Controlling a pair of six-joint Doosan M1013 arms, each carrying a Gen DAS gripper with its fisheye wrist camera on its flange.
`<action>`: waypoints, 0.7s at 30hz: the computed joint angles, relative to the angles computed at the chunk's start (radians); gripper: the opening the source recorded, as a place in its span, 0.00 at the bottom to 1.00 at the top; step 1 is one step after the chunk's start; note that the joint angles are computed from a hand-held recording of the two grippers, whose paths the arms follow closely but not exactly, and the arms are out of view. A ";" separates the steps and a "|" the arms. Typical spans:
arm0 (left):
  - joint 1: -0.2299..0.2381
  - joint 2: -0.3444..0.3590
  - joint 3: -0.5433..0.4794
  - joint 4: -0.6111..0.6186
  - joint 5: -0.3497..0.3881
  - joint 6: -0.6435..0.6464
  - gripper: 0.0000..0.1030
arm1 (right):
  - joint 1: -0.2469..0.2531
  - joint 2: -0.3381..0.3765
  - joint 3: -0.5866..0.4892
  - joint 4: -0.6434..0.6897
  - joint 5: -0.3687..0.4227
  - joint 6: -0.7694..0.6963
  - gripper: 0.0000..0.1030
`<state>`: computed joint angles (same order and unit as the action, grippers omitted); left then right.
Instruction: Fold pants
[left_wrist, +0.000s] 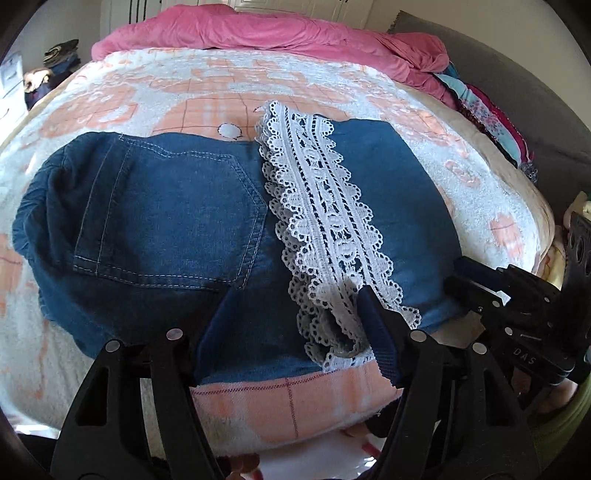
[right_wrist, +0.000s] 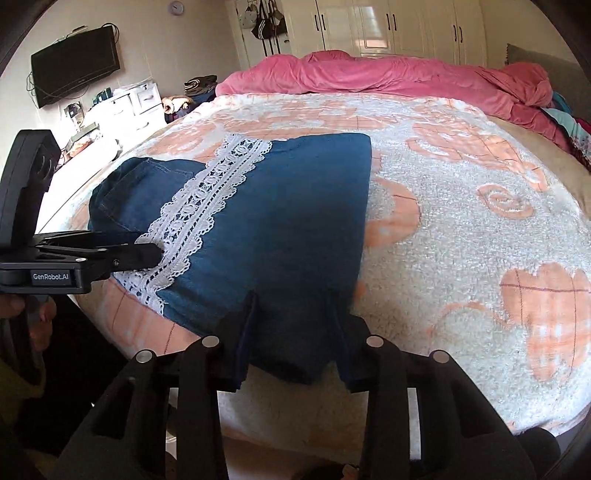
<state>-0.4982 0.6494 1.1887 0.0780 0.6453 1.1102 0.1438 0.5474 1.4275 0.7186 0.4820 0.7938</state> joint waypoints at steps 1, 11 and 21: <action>0.001 0.001 0.000 -0.004 -0.001 0.003 0.58 | 0.001 -0.001 0.003 0.000 -0.007 -0.005 0.34; 0.005 -0.008 0.009 -0.046 -0.025 0.044 0.64 | 0.002 -0.007 0.015 0.047 -0.024 -0.035 0.38; 0.008 -0.032 0.037 -0.102 -0.086 0.085 0.69 | -0.003 -0.032 0.038 0.113 -0.026 -0.044 0.52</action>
<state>-0.4899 0.6171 1.2257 -0.0244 0.5595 1.1957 0.1412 0.5157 1.4654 0.8315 0.4562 0.7498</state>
